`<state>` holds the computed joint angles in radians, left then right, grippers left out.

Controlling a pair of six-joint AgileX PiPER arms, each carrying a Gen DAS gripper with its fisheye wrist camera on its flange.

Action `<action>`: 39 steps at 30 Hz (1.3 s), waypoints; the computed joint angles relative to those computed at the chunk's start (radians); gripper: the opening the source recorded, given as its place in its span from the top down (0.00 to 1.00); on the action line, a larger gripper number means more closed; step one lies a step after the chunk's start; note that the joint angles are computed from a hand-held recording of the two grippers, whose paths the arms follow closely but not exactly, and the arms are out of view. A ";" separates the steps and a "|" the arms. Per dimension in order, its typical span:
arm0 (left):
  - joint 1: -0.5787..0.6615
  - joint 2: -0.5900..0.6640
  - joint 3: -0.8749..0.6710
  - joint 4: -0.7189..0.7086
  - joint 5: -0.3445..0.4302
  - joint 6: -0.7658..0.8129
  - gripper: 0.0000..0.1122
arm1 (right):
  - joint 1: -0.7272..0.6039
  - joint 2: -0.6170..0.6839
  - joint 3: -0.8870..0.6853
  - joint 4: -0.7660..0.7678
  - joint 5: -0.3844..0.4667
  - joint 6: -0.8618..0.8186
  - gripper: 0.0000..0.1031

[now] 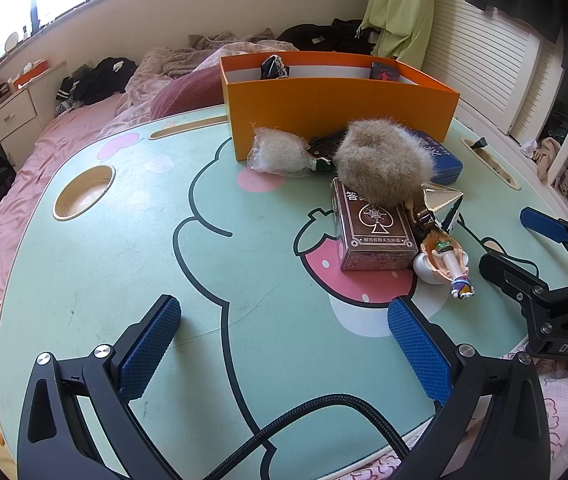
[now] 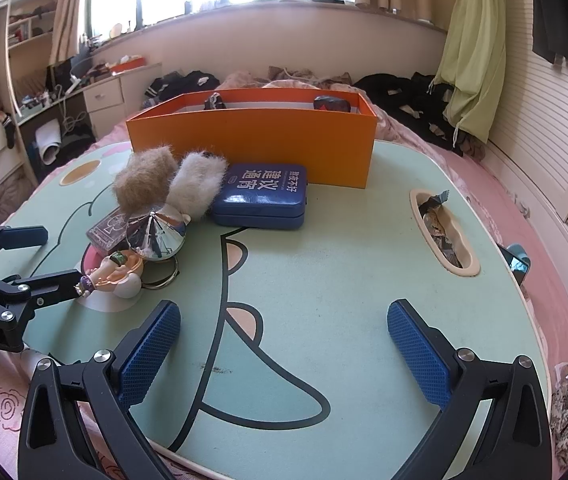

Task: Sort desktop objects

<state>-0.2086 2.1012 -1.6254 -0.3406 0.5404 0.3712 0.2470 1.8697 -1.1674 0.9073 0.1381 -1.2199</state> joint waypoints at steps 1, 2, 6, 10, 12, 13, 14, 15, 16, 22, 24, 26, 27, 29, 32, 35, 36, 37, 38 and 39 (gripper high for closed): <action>0.000 0.000 0.000 -0.001 0.000 0.001 0.08 | 0.004 -0.004 -0.003 -0.035 0.005 0.036 0.00; 0.000 0.000 0.000 -0.001 0.000 0.001 0.08 | 0.005 -0.007 -0.005 -0.032 0.014 0.033 0.01; 0.000 0.004 -0.006 0.000 0.002 -0.001 0.08 | 0.013 -0.052 0.013 0.188 0.054 -0.205 0.13; 0.001 0.004 -0.004 -0.002 0.001 0.001 0.08 | 0.008 -0.052 -0.085 0.037 0.280 -0.074 0.17; 0.001 0.003 -0.004 -0.002 0.001 0.001 0.08 | 0.014 -0.008 -0.176 -0.075 0.396 0.046 0.20; 0.001 0.004 -0.004 -0.003 0.000 0.001 0.08 | 0.028 0.023 -0.230 -0.148 0.439 0.118 0.24; 0.001 0.004 -0.003 -0.004 0.000 0.002 0.08 | 0.042 0.050 -0.274 -0.213 0.466 0.180 0.29; 0.001 0.003 -0.002 -0.003 -0.001 0.001 0.08 | 0.053 0.074 -0.313 -0.264 0.490 0.231 0.31; -0.001 0.002 0.000 0.014 -0.007 -0.017 0.09 | 0.060 0.112 -0.364 -0.300 0.530 0.274 0.35; 0.002 0.007 -0.014 0.027 -0.004 -0.043 0.09 | 0.005 0.206 -0.487 -0.235 0.671 0.302 0.66; 0.001 0.006 -0.013 0.028 -0.005 -0.045 0.09 | -0.014 0.190 -0.453 -0.199 0.659 0.262 0.67; 0.001 0.006 -0.013 0.026 -0.003 -0.044 0.09 | -0.031 0.150 -0.392 -0.184 0.624 0.225 0.68; 0.001 0.007 -0.016 0.024 0.002 -0.042 0.09 | -0.046 0.130 -0.361 -0.166 0.624 0.195 0.68; 0.002 0.008 -0.025 0.019 0.017 -0.037 0.09 | -0.100 0.090 -0.296 -0.106 0.670 0.115 0.68; 0.012 0.020 -0.070 -0.075 0.082 0.045 0.09 | -0.171 0.122 -0.353 -0.043 0.832 0.107 0.70; 0.017 0.046 -0.153 -0.139 0.155 0.072 0.09 | -0.241 0.242 -0.520 0.071 1.058 0.193 0.78; 0.013 0.070 -0.212 -0.131 0.190 0.048 0.09 | -0.246 0.251 -0.541 0.067 1.062 0.218 0.84; 0.006 0.093 -0.265 -0.105 0.221 0.017 0.09 | -0.247 0.242 -0.543 0.035 1.025 0.231 0.88; 0.002 0.108 -0.298 -0.086 0.240 0.001 0.09 | -0.240 0.217 -0.506 0.022 0.957 0.222 0.88; -0.011 0.138 -0.362 -0.054 0.271 -0.026 0.09 | -0.239 0.210 -0.498 0.011 0.930 0.224 0.88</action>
<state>-0.2194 2.2390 -1.9879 -0.3949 0.8112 0.3450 0.0081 2.0793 -1.6657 0.9179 1.0681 -0.9963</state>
